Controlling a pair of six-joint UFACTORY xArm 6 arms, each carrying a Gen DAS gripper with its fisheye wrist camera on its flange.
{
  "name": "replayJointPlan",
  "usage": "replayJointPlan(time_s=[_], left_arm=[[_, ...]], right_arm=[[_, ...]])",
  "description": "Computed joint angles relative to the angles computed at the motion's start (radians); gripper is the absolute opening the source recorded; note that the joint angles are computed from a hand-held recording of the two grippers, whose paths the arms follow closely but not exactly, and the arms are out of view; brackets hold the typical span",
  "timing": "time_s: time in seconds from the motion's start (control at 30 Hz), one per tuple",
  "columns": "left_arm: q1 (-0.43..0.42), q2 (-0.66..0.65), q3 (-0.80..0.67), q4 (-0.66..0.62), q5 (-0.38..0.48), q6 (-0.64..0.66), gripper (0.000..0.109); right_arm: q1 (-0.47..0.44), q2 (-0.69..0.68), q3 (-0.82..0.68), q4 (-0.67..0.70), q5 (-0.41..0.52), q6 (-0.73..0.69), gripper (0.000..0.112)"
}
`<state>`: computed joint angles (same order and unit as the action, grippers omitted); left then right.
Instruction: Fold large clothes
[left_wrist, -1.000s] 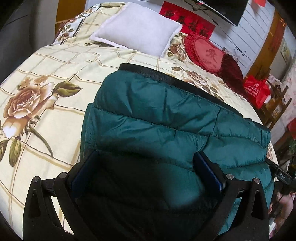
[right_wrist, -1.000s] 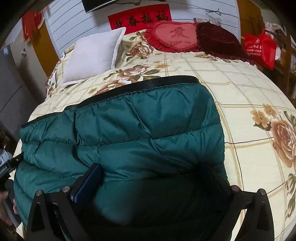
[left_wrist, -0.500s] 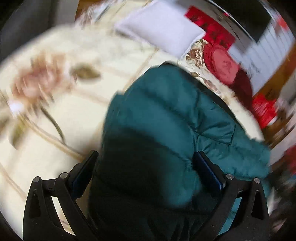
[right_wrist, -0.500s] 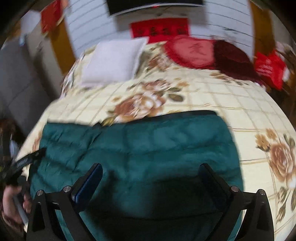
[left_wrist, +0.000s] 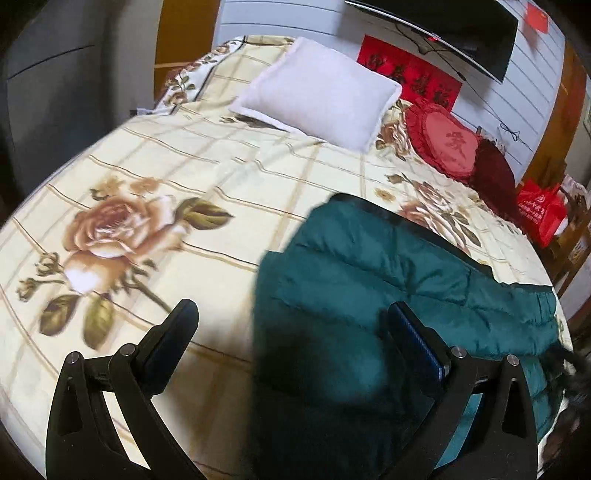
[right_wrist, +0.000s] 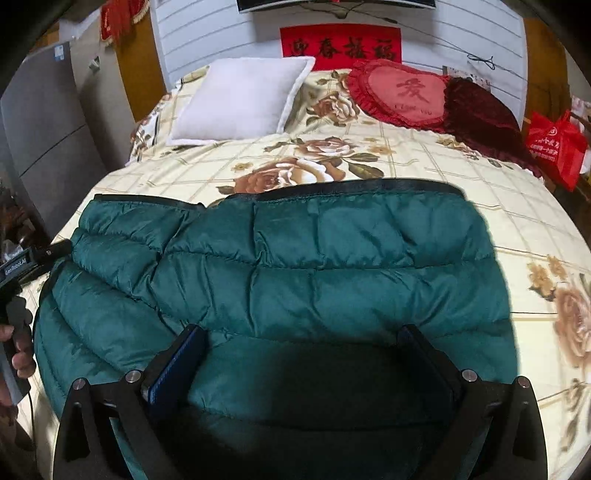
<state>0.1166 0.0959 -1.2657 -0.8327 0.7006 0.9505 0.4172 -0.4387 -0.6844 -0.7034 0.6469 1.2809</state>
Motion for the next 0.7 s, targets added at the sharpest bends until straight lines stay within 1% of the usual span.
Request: replayJointPlan(time_s=[0.03, 0.07, 0.13, 0.2, 0.23, 0.27, 0.3, 0.33, 0.37, 0.43, 0.5, 0.57, 0.63, 0.67, 0.7], left_arm=[[0.017, 0.011, -0.015, -0.010, 0.026, 0.003, 0.103], [0.043, 0.026, -0.034, -0.029, 0.073, 0.006, 0.103], [0.091, 0.066, -0.080, -0.052, 0.202, 0.010, 0.102], [0.127, 0.122, -0.143, -0.049, 0.361, 0.016, 0.102], [0.136, 0.148, -0.174, -0.036, 0.423, 0.015, 0.102], [0.138, 0.174, -0.202, -0.016, 0.467, 0.011, 0.102], [0.137, 0.181, -0.205, -0.007, 0.474, 0.011, 0.103], [0.135, 0.189, -0.207, -0.006, 0.474, 0.014, 0.103], [0.134, 0.197, -0.214, -0.004, 0.478, 0.011, 0.103], [0.124, 0.205, -0.221, 0.020, 0.471, 0.000, 0.103], [0.100, 0.181, -0.185, 0.044, 0.412, 0.023, 0.103], [0.079, 0.164, -0.153, 0.064, 0.362, 0.054, 0.103], [0.074, 0.184, -0.169, 0.080, 0.382, 0.043, 0.103], [0.077, 0.181, -0.158, 0.071, 0.372, 0.070, 0.103], [0.071, 0.180, -0.154, 0.074, 0.361, 0.089, 0.103]], right_arm=[[0.015, -0.043, 0.008, -0.057, 0.043, 0.050, 0.103], [0.031, -0.082, 0.016, -0.099, 0.080, 0.083, 0.103], [0.054, -0.167, 0.045, -0.145, 0.150, 0.106, 0.103], [0.045, -0.258, 0.098, -0.122, 0.192, 0.089, 0.103], [0.023, -0.294, 0.129, -0.090, 0.183, 0.071, 0.103], [-0.022, -0.340, 0.182, -0.017, 0.131, 0.022, 0.103], [-0.071, -0.374, 0.231, 0.078, 0.073, -0.046, 0.103], [-0.096, -0.402, 0.269, 0.147, 0.055, -0.086, 0.103], [-0.116, -0.419, 0.300, 0.199, 0.046, -0.118, 0.103], [-0.158, -0.443, 0.357, 0.279, -0.015, -0.191, 0.103], [-0.186, -0.459, 0.389, 0.325, -0.067, -0.223, 0.103], [-0.212, -0.446, 0.410, 0.394, -0.123, -0.276, 0.103], [-0.242, -0.402, 0.439, 0.535, -0.242, -0.378, 0.103], [-0.248, -0.388, 0.454, 0.618, -0.291, -0.441, 0.103], [-0.254, -0.384, 0.476, 0.660, -0.356, -0.471, 0.103]])
